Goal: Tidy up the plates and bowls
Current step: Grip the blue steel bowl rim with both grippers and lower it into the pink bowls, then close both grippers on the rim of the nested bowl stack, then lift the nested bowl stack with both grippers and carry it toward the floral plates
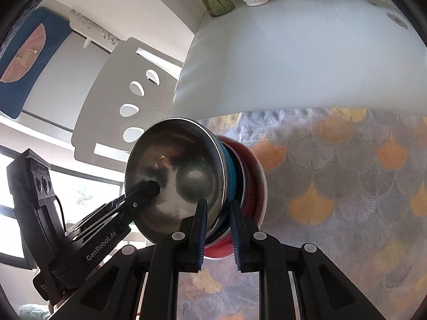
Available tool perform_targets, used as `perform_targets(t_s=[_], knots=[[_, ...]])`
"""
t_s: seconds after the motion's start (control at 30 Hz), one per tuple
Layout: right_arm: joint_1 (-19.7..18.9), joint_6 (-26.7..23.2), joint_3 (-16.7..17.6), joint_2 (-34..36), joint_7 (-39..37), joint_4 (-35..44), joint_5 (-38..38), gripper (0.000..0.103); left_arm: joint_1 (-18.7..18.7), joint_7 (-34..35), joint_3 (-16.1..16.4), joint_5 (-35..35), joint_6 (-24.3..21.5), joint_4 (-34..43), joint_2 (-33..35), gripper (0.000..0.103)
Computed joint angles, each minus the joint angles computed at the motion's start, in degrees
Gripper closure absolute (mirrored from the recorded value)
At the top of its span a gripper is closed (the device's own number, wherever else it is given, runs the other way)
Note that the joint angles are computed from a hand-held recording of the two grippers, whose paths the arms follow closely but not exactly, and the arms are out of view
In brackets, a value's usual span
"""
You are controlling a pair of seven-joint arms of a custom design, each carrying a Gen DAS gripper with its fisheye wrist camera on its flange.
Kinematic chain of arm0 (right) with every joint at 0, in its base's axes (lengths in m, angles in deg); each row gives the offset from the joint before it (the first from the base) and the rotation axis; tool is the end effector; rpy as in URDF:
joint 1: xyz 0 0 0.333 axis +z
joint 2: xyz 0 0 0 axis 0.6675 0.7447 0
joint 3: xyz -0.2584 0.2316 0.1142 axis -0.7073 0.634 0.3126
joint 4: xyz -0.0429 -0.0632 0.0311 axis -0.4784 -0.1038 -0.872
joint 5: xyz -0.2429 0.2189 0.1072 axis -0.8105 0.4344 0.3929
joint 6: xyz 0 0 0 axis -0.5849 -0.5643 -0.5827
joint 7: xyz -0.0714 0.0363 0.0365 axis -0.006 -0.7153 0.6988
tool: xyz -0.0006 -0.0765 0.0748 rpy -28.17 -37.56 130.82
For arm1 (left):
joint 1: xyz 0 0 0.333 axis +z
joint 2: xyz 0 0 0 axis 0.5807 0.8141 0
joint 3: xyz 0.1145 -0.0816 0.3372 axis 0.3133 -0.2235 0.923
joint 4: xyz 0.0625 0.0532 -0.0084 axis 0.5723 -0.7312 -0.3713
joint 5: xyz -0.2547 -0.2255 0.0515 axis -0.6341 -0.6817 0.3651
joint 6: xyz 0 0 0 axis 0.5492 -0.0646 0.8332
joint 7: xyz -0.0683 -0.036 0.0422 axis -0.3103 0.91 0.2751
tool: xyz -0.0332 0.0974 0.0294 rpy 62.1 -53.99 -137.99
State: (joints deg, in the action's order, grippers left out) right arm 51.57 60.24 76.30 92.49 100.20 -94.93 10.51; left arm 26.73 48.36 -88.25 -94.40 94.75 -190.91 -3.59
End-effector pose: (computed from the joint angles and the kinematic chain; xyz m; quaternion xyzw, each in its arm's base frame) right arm 0.6039 0.1857 0.4234 -0.6588 0.6874 0.0989 0.2891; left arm 0.5760 -0.2122 0.4173 -0.6861 0.6791 -0.2553 0.0543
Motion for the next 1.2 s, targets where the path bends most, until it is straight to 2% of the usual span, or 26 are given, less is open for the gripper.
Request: perform_targets(t_s=[0.23, 0.37, 0.43, 0.47, 0.5, 0.53, 0.57, 0.6, 0.63, 0.7, 0.77, 0.9, 0.97, 1.13, 1.2], knots=[[0.19, 1.47, 0.03, -0.44, -0.24, -0.49, 0.21, 0.087, 0.97, 1.38, -0.98, -1.41, 0.45, 0.09, 0.24, 0.089], [-0.66, 1.27, 0.57, -1.25, -0.87, -0.90, 2.64, 0.087, 1.86, 2.70, -1.78, -2.76, 0.71, -0.32, -0.73, 0.084], [-0.79, 1.92, 0.64, -2.02, -1.50, -1.41, 4.24, 0.087, 2.07, 2.96, -1.74, -3.53, 0.65, -0.33, -1.06, 0.067], [-0.50, 2.45, 0.38, -2.33, -1.37, -1.64, 4.17, 0.085, 1.71, 2.40, -1.10, -3.28, 0.29, -0.18, -1.10, 0.062], [0.13, 2.80, -0.27, -2.53, -0.20, -1.74, 2.93, 0.076, 1.33, 1.46, -0.28, -2.97, -0.05, -0.05, -1.13, 0.054], [0.74, 3.13, -0.92, -2.54, 1.28, -1.74, 1.42, 0.055, 1.60, 1.39, -0.34, -3.34, 0.19, -0.15, -1.09, 0.048], [0.88, 3.78, -1.00, -2.48, 1.66, -1.87, 1.02, 0.045, 2.29, 1.81, -0.83, -4.19, 0.31, -0.14, -0.91, 0.045], [1.12, 4.78, -1.11, -2.35, 2.30, -2.08, 0.57, 0.028, 3.27, 2.42, -1.57, -5.49, -0.10, 0.16, -0.51, 0.041], [1.05, 5.35, -0.96, -2.19, 2.61, -2.21, 0.60, 0.026, 3.96, 3.10, -2.13, -6.44, -0.74, 0.58, -0.05, 0.040], [-0.17, 4.57, 0.32, -1.12, 1.26, -1.48, 2.71, 0.026, 5.21, 4.82, -3.22, -8.35, -2.57, 1.82, 1.24, 0.040], [0.25, 2.08, -0.17, 0.76, 2.91, 0.19, 0.48, 0.026, 4.85, 4.93, -2.69, -8.62, -3.60, 2.75, 2.52, 0.040], [-1.32, -0.32, 1.73, 3.35, 1.21, 1.91, 3.57, 0.026, 4.39, 6.28, -2.84, -8.78, -4.80, 3.71, 4.06, 0.040], [-0.53, -0.54, 1.10, 4.35, 2.37, 2.57, 2.26, 0.026, 3.94, 6.60, -2.58, -8.36, -5.67, 4.29, 4.69, 0.040], [-1.29, -2.20, 1.84, 6.40, 1.50, 3.82, 3.49, 0.026, 4.69, 8.45, -4.13, -10.85, -5.59, 4.75, 6.19, 0.040], [-1.59, -2.35, 1.91, 6.88, 1.54, 3.85, 3.93, 0.026, 5.85, 10.29, -5.67, -12.75, -5.17, 4.87, 6.80, 0.040]])
